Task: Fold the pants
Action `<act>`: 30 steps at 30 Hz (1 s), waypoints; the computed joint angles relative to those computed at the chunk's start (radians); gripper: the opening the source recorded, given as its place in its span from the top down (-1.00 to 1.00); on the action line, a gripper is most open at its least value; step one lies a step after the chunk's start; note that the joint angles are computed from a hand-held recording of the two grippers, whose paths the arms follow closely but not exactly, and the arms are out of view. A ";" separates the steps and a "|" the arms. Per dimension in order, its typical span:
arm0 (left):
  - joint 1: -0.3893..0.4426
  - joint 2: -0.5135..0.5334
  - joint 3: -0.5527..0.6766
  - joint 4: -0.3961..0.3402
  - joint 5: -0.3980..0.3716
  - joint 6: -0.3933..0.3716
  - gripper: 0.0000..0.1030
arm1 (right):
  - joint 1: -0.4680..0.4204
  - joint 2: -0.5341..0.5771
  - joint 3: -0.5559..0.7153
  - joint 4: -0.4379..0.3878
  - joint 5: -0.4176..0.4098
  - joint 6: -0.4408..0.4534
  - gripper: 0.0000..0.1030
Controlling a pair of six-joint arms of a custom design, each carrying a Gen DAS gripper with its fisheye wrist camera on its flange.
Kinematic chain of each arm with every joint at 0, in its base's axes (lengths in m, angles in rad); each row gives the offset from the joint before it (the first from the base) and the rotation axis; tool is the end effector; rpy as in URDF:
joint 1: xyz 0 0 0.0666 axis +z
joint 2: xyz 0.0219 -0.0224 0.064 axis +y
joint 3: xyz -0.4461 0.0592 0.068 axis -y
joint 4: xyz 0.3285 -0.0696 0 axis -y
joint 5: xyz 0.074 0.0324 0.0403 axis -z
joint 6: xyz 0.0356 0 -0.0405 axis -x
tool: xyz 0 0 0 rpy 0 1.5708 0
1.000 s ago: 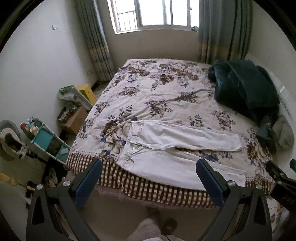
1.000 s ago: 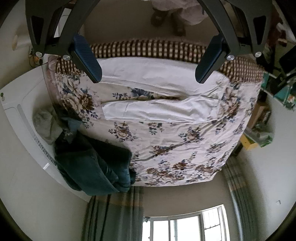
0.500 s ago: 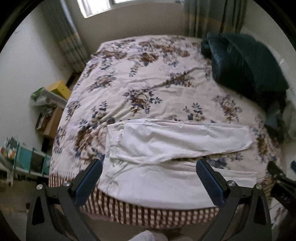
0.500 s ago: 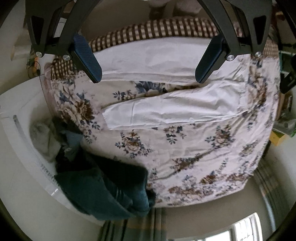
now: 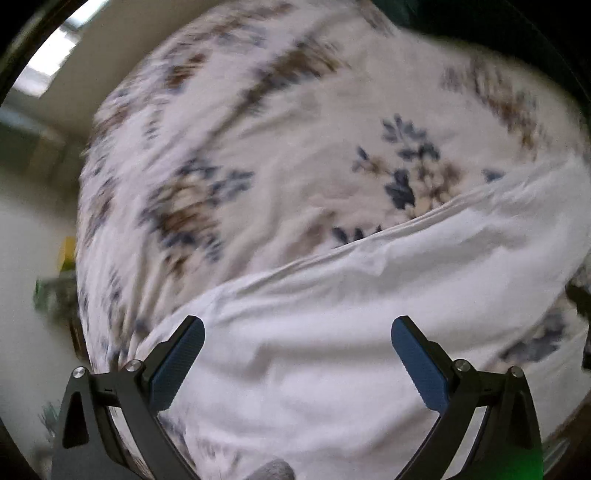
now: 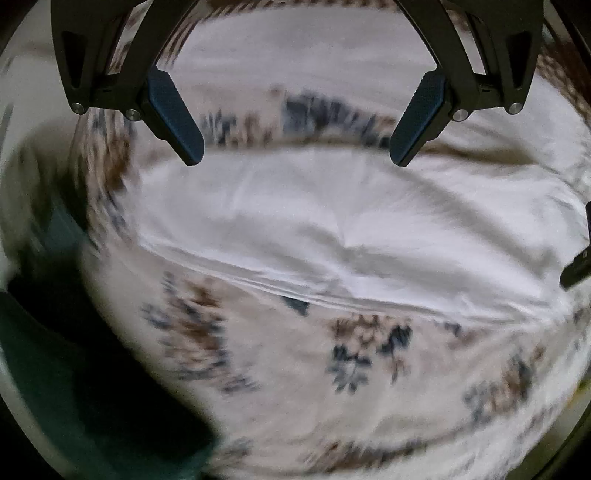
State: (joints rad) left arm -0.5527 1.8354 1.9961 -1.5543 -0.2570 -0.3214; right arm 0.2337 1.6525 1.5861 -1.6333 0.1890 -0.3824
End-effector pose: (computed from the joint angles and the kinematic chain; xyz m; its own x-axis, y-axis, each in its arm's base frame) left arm 0.4704 -0.2800 0.4892 -0.6465 0.7578 -0.0882 0.7102 0.6401 0.2931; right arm 0.4293 0.0949 0.4398 -0.9887 0.1414 0.0497 0.1272 0.9670 -0.2208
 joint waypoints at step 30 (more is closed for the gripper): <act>-0.001 -0.087 -0.122 0.119 0.284 0.173 0.91 | -0.108 -0.135 -0.195 0.317 -0.165 0.230 0.91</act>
State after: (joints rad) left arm -0.5533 1.7481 1.8741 -1.4353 0.0270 -0.1484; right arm 0.1253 1.5176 1.3912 -1.3167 0.0237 -0.1523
